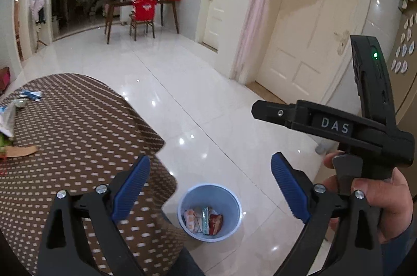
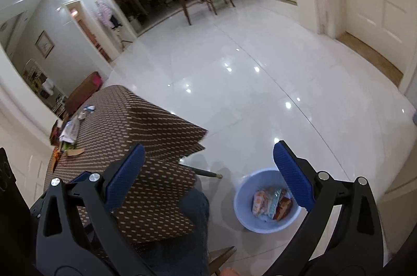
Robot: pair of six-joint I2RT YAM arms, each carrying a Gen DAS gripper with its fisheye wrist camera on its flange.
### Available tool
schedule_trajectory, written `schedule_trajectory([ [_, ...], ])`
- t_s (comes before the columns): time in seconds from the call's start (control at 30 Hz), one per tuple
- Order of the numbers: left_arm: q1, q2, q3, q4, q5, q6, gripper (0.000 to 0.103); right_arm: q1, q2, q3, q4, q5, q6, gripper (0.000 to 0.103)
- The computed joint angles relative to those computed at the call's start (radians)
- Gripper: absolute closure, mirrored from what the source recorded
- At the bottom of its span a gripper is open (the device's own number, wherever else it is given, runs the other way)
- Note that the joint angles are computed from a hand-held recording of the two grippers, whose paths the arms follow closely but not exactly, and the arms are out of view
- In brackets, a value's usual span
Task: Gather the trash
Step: 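Move both tools back over the table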
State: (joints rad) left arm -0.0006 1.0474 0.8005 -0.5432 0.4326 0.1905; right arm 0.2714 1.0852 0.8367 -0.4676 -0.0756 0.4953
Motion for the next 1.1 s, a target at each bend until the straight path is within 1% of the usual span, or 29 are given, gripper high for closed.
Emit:
schedule_trajectory([
  [0.1, 0.106, -0.020, 0.023, -0.039, 0.057, 0.053, 0.010, 0.082, 0.039, 0.070, -0.009, 0.039, 0.005, 0.006],
  [0.27, 0.274, -0.015, 0.058, -0.070, 0.133, 0.136, 0.010, 0.197, 0.117, 0.165, -0.002, 0.091, 0.018, 0.006],
  [0.43, 0.466, 0.035, 0.118, -0.113, 0.235, 0.228, 0.010, 0.317, 0.228, 0.286, -0.002, 0.131, 0.025, 0.006],
  [0.5, 0.537, 0.062, 0.142, -0.114, 0.268, 0.253, 0.010, 0.355, 0.269, 0.325, -0.001, 0.148, 0.025, 0.006],
  [0.57, 0.607, 0.105, 0.173, -0.114, 0.297, 0.276, 0.010, 0.398, 0.332, 0.395, -0.009, 0.162, 0.019, 0.006],
  [0.7, 0.713, 0.195, 0.228, -0.089, 0.320, 0.297, 0.009, 0.455, 0.447, 0.519, -0.027, 0.176, 0.009, 0.006],
  [0.83, 0.831, 0.324, 0.308, -0.061, 0.341, 0.316, 0.009, 0.515, 0.584, 0.669, -0.048, 0.179, -0.011, 0.006],
  [0.97, 0.904, 0.441, 0.388, -0.020, 0.325, 0.319, 0.009, 0.553, 0.717, 0.812, -0.075, 0.166, -0.025, 0.006],
  [1.1, 0.965, 0.560, 0.477, 0.007, 0.302, 0.328, 0.009, 0.582, 0.870, 0.993, -0.127, 0.143, -0.038, 0.006],
])
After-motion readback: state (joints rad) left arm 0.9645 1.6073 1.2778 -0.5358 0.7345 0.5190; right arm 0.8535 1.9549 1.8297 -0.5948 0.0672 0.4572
